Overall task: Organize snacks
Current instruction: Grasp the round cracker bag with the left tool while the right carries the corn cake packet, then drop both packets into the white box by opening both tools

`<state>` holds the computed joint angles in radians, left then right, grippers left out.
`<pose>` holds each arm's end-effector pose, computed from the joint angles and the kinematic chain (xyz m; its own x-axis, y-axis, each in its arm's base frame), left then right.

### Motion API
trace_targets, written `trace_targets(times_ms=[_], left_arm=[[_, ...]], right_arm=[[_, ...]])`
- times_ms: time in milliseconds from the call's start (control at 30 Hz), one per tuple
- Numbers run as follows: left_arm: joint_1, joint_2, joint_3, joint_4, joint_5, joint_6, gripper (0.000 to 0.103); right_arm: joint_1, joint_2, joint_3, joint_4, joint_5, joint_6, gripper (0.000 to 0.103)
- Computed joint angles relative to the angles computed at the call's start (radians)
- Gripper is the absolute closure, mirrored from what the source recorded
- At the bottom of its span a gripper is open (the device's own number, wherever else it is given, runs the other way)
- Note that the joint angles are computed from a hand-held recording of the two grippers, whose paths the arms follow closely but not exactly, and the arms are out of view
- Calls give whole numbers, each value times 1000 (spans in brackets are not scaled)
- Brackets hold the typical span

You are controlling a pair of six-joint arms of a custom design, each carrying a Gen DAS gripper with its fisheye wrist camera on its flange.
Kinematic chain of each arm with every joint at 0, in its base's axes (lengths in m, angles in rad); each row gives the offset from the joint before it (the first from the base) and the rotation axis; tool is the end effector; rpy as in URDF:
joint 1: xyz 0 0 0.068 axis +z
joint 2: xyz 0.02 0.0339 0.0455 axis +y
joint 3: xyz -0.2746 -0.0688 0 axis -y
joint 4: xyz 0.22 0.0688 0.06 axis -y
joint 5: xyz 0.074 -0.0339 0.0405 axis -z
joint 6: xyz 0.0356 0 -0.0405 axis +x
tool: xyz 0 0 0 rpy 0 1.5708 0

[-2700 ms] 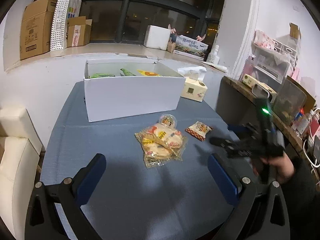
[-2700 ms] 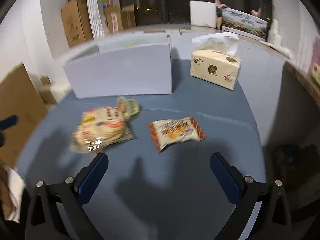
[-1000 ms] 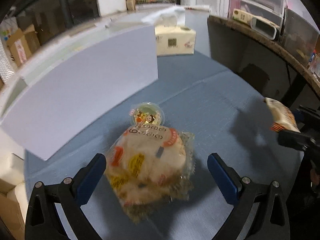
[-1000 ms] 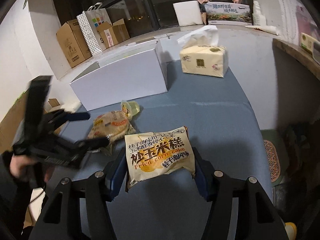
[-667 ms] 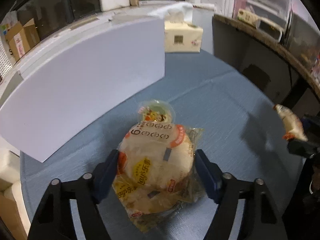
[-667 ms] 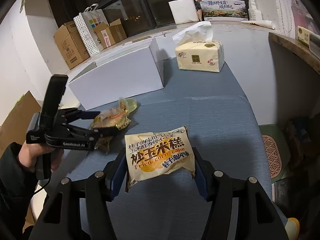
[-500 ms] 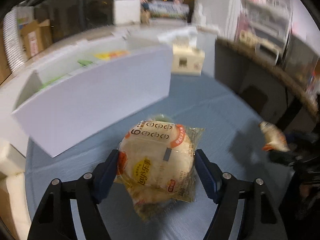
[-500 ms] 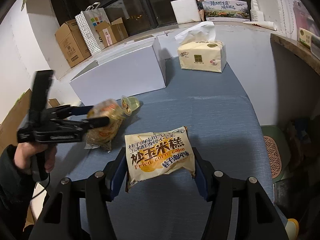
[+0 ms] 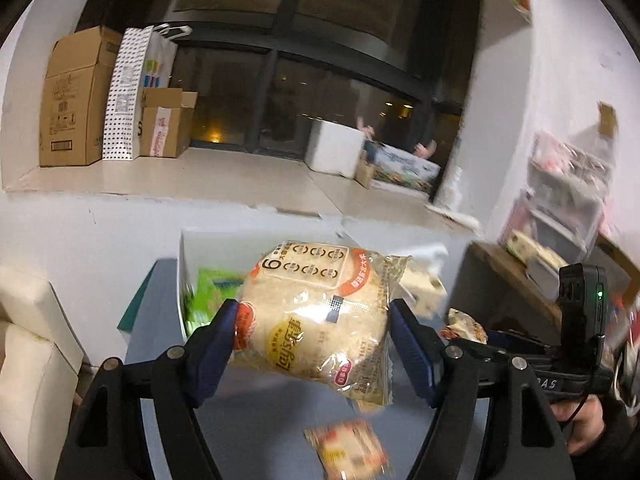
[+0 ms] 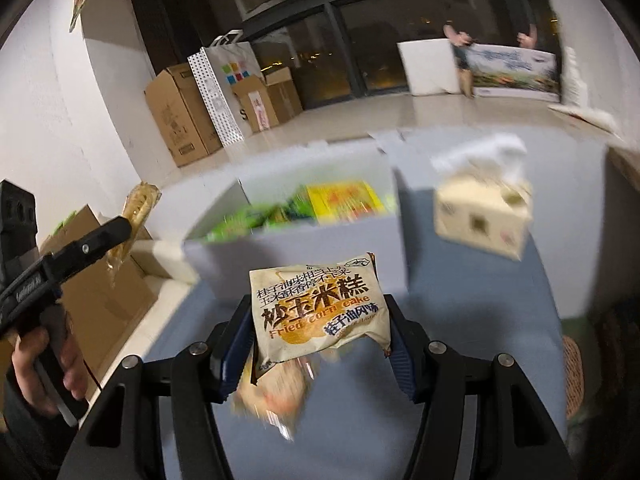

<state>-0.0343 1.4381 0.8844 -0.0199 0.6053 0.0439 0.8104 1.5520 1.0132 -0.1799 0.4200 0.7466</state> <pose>0.2882 -0.0302 0.2650 -0.5196 0.0539 -0.8527 0.5292 0.8039 -0.2716 0.2274 0.2180 0.2565 -0.6387 0.2283 -0.7348 -0.0222 0.9491 0.3141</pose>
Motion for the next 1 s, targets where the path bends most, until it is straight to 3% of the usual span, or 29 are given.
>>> trace_targets(times_ms=[267,300,367,433,533,700,800,1000], left_arm=[[-89,341,378,-100,-137,-4,21],[-92,372,421,-132,-136,-2,12],[-103,430,497,-168,-179,-23,0],[-98,440,503,-161,-183,-22,0],[-86,436,483,-160,-172,6,0],[-74,380,409,-152,-167,30,0],[-62,288,302,-123,-151,73,0],[-41,42,10,-85,-85,174,0]], right_arm=[[-252,302,448,-132,-186,-134,36],[-281,328,485,-139,-218,-136,33],[-322,385,585,-199,-224,-122,8],[-347,410,630,-231,-225,-94,0],[-353,390,592,-187,-252,-96,0],[-302,358,545,-210,-183,-136,0],[-251,271,423,-151,-174,-139,0],[-49,94,200,-122,18,-135,0]])
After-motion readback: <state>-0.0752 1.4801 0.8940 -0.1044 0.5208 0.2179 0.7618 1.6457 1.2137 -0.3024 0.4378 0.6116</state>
